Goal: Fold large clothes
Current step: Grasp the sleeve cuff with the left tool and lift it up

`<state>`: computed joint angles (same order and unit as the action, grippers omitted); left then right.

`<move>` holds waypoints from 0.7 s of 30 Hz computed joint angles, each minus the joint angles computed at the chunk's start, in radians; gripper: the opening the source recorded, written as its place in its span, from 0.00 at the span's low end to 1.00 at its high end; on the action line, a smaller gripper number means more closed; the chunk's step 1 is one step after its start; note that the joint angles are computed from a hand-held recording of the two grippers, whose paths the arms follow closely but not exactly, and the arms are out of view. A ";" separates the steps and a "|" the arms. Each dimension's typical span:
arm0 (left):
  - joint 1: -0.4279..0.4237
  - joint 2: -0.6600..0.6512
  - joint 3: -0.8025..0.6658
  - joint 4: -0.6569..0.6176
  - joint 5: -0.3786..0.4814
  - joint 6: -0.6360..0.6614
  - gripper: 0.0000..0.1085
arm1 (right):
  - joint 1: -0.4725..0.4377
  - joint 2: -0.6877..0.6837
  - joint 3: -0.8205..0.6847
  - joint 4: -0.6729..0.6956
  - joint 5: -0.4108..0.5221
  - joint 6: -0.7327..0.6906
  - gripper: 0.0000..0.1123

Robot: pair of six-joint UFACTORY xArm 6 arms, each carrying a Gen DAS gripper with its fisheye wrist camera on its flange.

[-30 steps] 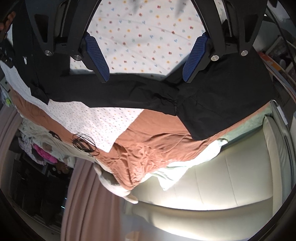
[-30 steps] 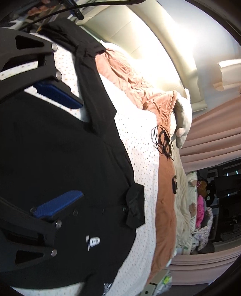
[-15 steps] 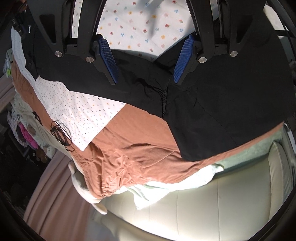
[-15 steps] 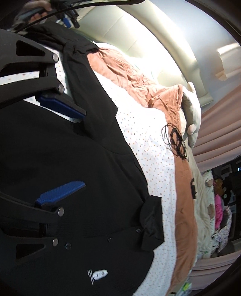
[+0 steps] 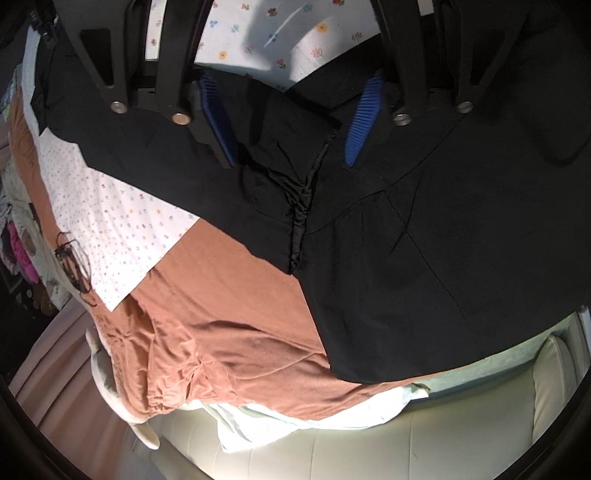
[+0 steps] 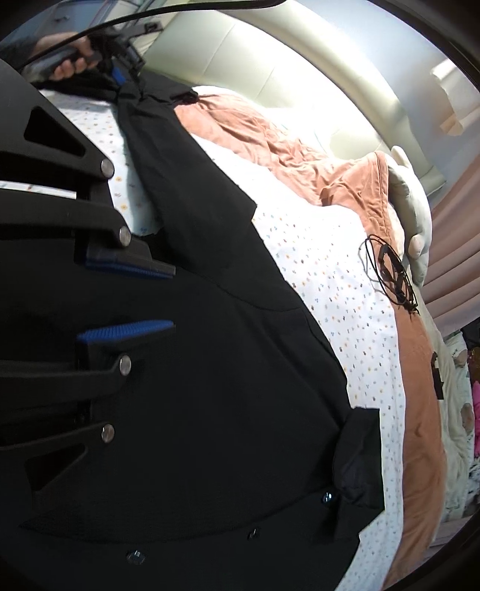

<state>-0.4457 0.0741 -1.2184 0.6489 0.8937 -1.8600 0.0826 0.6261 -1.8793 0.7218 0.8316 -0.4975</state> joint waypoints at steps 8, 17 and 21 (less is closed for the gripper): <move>-0.037 0.000 -0.078 0.052 0.110 0.028 0.07 | 0.001 0.133 -0.177 0.058 0.095 0.040 0.12; -0.139 0.069 -0.374 0.190 0.291 0.132 0.06 | -0.015 0.309 -0.380 0.144 0.236 0.107 0.12; -0.174 0.182 -0.619 0.213 0.352 0.253 0.05 | -0.026 0.354 -0.445 0.141 0.299 0.149 0.11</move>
